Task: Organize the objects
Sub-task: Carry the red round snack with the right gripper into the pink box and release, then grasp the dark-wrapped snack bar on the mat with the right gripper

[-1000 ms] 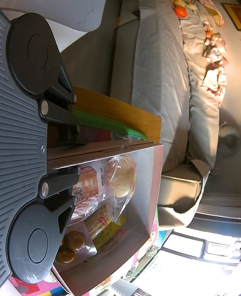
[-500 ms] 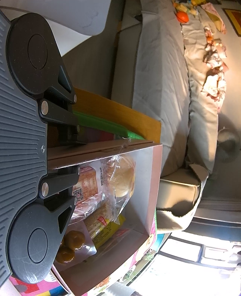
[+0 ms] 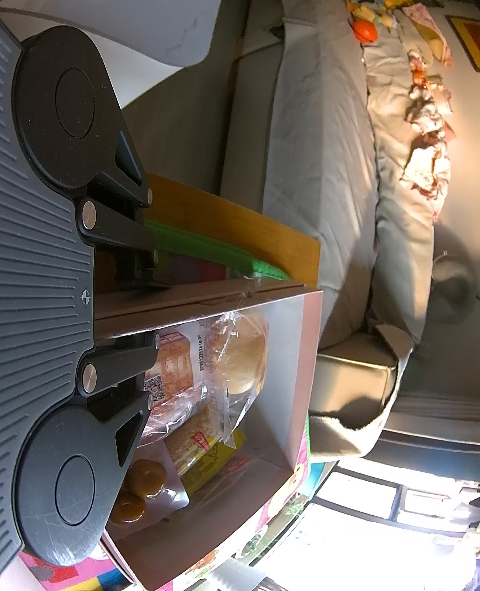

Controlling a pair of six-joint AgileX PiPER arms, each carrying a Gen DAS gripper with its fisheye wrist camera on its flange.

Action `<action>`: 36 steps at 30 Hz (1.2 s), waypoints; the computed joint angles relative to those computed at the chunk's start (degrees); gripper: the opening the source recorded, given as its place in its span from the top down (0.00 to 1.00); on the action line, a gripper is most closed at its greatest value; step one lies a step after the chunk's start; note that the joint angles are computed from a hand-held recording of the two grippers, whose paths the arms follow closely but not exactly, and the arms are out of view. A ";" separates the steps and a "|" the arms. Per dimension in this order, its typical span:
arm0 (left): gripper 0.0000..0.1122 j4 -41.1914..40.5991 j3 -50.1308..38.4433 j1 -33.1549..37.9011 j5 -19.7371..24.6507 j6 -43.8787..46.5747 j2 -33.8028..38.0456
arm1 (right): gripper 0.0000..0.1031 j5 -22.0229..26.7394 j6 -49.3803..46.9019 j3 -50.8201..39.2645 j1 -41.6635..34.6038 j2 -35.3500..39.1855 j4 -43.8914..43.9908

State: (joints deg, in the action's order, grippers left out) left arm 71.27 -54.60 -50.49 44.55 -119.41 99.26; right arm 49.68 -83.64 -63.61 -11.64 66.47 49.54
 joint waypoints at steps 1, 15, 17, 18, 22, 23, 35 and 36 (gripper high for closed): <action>0.87 0.16 0.03 0.01 -0.01 -0.17 0.01 | 0.41 -2.77 1.11 -0.16 2.49 1.09 -1.54; 0.87 -0.15 -0.93 0.63 -0.42 1.71 0.31 | 0.25 -15.78 11.52 -2.18 12.32 15.20 -8.14; 0.87 -0.43 -1.29 0.80 -0.61 1.92 0.49 | 0.23 -14.85 8.82 -1.48 9.95 14.70 -5.88; 0.87 -0.26 -1.16 0.83 -0.58 1.86 0.43 | 0.22 -13.99 7.49 -1.11 8.49 14.33 -4.74; 0.87 -0.20 -1.35 1.26 -0.94 2.06 0.59 | 0.20 -8.63 1.43 0.42 0.39 13.00 0.15; 0.87 -0.27 -1.39 1.19 -0.87 2.05 0.61 | 0.19 -7.25 -0.13 0.83 -1.93 12.76 1.36; 0.87 -0.06 -1.33 1.25 -0.94 1.50 0.64 | 0.16 2.69 -7.52 4.39 -26.70 19.61 2.17; 0.87 0.09 -1.23 1.13 -0.86 1.02 0.69 | 0.16 2.39 -7.29 4.71 -27.51 20.75 1.24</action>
